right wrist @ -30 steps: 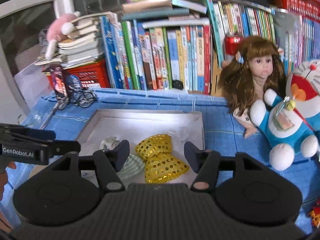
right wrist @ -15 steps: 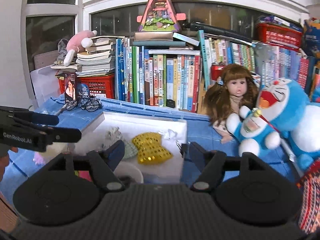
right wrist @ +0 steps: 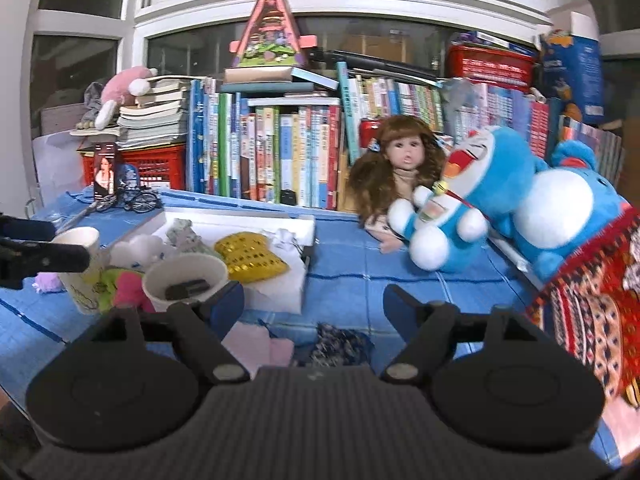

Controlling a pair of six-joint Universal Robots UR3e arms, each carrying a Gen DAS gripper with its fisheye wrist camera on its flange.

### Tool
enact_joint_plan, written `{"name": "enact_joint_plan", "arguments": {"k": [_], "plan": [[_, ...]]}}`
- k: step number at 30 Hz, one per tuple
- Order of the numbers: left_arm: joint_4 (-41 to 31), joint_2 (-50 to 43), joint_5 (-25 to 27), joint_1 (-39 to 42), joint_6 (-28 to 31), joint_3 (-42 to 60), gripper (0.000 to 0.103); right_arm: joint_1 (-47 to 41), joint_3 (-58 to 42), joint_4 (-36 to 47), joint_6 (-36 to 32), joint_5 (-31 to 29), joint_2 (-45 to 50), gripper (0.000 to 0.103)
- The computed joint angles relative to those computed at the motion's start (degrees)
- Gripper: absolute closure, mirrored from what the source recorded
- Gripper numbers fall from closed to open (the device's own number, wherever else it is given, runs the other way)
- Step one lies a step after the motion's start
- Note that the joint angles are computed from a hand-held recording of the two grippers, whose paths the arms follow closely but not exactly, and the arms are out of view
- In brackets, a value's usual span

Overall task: Organize soft objects
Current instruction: 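Move the left gripper to the beige block while the right approaches the white foam roll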

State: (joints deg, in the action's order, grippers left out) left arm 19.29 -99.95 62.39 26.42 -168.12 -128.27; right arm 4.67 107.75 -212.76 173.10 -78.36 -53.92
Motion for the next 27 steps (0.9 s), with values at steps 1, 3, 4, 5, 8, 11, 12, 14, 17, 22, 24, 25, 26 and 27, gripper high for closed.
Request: {"name": "enact_joint_plan", "arguments": {"k": [1,3,4,5,8,11,12,14,17,22,24,25,26,27], "plan": [[1.6,-0.2,0.5,-0.3,0.9,-1.4,0.017,0.1,1.0,-2.0,0.2,-0.6,0.6,0.018],[4.4,-1.1,1.9,-1.1,2.2,-3.4,0.019,0.1,2.8,-5.7,0.3,-1.6,1.8,0.018],[5.7,-1.9,2.5,-1.5,2.7,-4.0,0.019,0.2,3.5,-7.5,0.4,-2.1,2.5,0.017],[7.0,-2.7,3.0,-1.9,2.9,-4.8,0.019,0.3,4.0,-8.9,0.4,-2.6,3.0,0.017],[9.5,-5.5,4.8,-2.8,2.2,-6.1,0.019,0.8,5.6,-13.2,0.3,-4.1,5.0,0.016],[13.7,-9.8,8.0,-4.2,0.6,-6.3,0.022,1.4,6.4,-16.3,0.9,-5.7,7.0,0.016],[15.0,-11.5,9.1,-4.5,0.0,-5.9,0.025,1.6,6.5,-17.0,1.2,-6.3,7.6,0.016],[17.0,-14.6,11.2,-5.2,-1.6,-4.7,0.03,2.2,6.5,-18.3,1.6,-7.8,9.1,0.016],[16.9,-18.0,12.0,-5.3,-4.4,-2.6,0.035,2.8,6.4,-20.0,2.2,-9.8,11.3,0.016],[17.1,-22.6,12.9,-5.6,-7.7,0.8,0.042,3.1,6.8,-22.9,3.5,-11.2,13.9,0.015],[17.5,-24.2,13.9,-6.1,-8.1,2.0,0.042,3.6,6.3,-24.0,3.5,-12.6,15.1,0.014],[17.7,-24.7,14.6,-6.5,-8.3,2.5,0.042,3.9,6.2,-24.9,3.5,-13.3,15.8,0.014],[17.7,-25.3,15.3,-6.9,-8.5,3.2,0.042,4.0,6.0,-25.3,3.4,-13.6,16.2,0.013],[17.5,-25.8,15.9,-7.3,-8.7,4.0,0.042,4.2,5.9,-25.8,3.4,-14.0,16.7,0.011]]}}
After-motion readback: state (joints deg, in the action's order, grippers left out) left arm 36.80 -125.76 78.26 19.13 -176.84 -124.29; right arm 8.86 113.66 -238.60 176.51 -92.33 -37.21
